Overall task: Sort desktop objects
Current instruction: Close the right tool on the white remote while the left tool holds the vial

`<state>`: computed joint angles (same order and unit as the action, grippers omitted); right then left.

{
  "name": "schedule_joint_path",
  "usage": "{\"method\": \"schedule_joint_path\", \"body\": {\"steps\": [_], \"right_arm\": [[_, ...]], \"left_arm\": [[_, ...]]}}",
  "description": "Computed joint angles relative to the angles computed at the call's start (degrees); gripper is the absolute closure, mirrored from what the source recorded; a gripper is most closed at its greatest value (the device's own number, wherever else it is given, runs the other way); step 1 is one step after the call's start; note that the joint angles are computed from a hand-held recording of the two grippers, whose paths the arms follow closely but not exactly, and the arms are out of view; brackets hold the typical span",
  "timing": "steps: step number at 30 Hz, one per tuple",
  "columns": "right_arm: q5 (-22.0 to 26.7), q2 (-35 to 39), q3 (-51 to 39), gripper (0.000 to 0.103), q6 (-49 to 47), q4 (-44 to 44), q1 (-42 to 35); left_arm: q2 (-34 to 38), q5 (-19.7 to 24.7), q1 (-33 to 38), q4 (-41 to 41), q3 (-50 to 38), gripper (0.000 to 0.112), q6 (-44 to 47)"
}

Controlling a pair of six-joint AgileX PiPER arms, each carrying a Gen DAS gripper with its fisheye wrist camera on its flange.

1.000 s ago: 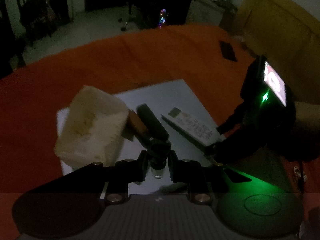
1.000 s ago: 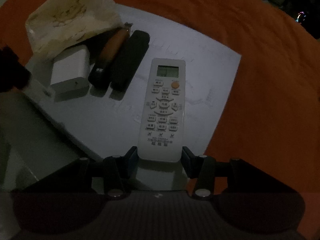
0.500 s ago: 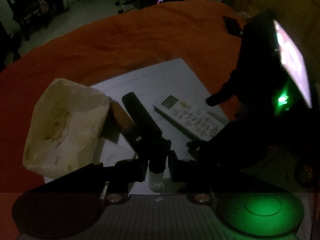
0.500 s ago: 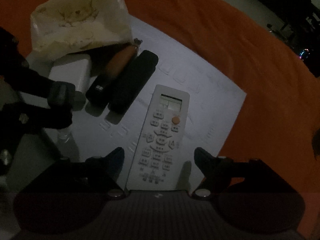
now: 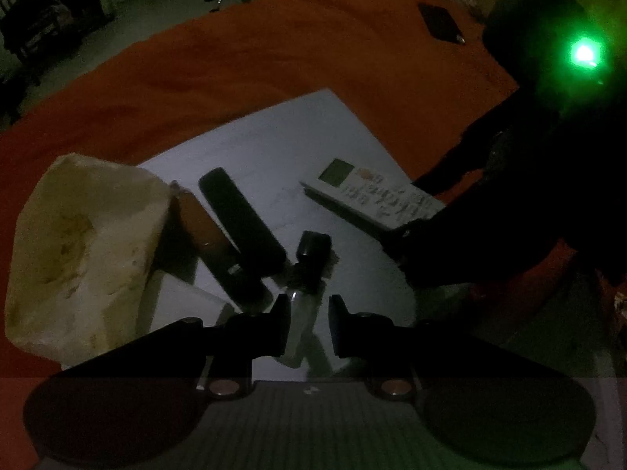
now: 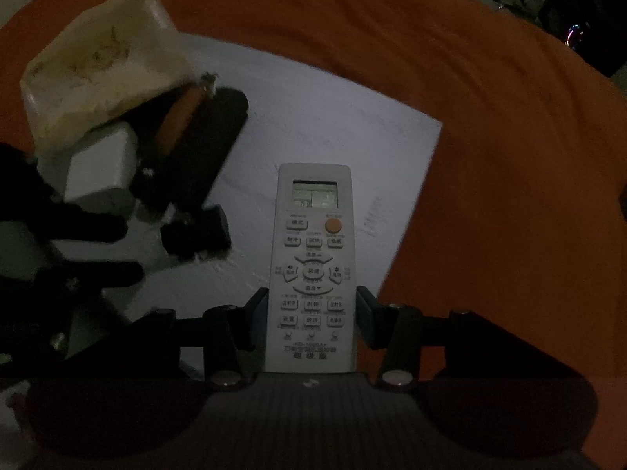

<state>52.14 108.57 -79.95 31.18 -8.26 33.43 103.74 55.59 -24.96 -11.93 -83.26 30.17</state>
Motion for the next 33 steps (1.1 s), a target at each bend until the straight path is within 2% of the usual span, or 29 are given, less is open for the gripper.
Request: {"method": "schedule_joint_path", "body": {"steps": [4, 5, 6, 8, 12, 19, 20, 23, 27, 30, 33], "right_arm": [[-0.14, -0.38, 0.38, 0.054, 0.51, 0.08, 0.07], [0.17, -0.33, 0.16, 0.054, 0.54, 0.12, 0.22], [0.3, -0.24, 0.01, 0.054, 0.51, 0.09, 0.38], [-0.01, -0.55, 0.32, 0.054, 0.31, 0.54, 0.59], [-0.55, -1.06, 0.86, 0.054, 0.72, 0.94, 1.01], [0.32, -0.4, -0.15, 0.054, 1.23, 0.28, 1.58], [0.26, -0.35, -0.19, 0.054, 1.35, 0.23, 1.6], [0.2, -0.26, -0.26, 0.054, 1.46, 0.25, 1.65], [-0.56, -0.64, 0.46, 0.054, 1.85, 0.74, 1.41], [-1.07, -0.92, 0.86, 0.054, 1.57, 1.34, 1.06], [-1.2, -1.03, 1.04, 0.054, 1.15, 1.73, 0.77]], "left_arm": [[0.37, 0.59, -0.2, 0.81, -1.31, 0.092, -0.35], [0.4, 0.6, -0.21, 1.19, -1.58, 0.087, -0.03], [0.4, 0.49, -0.23, 1.76, -1.77, 0.074, 0.24], [0.44, 0.49, -0.19, 2.76, -2.09, 0.06, 0.66], [1.17, 1.47, 0.6, 2.75, -2.66, 0.042, 2.24], [2.6, 0.65, 3.19, -3.89, -2.24, 0.039, 10.08], [3.1, 0.8, 3.5, -4.95, -2.48, 0.04, 10.94], [5.14, 2.82, 4.26, -7.97, -4.08, 0.052, 12.92], [8.31, 6.52, 4.44, -8.45, -7.03, 0.09, 11.41], [9.51, 8.69, 4.19, -7.63, -8.59, 0.096, 10.04], [9.53, 8.48, 3.0, -5.59, -8.87, 0.096, 7.94]]}}
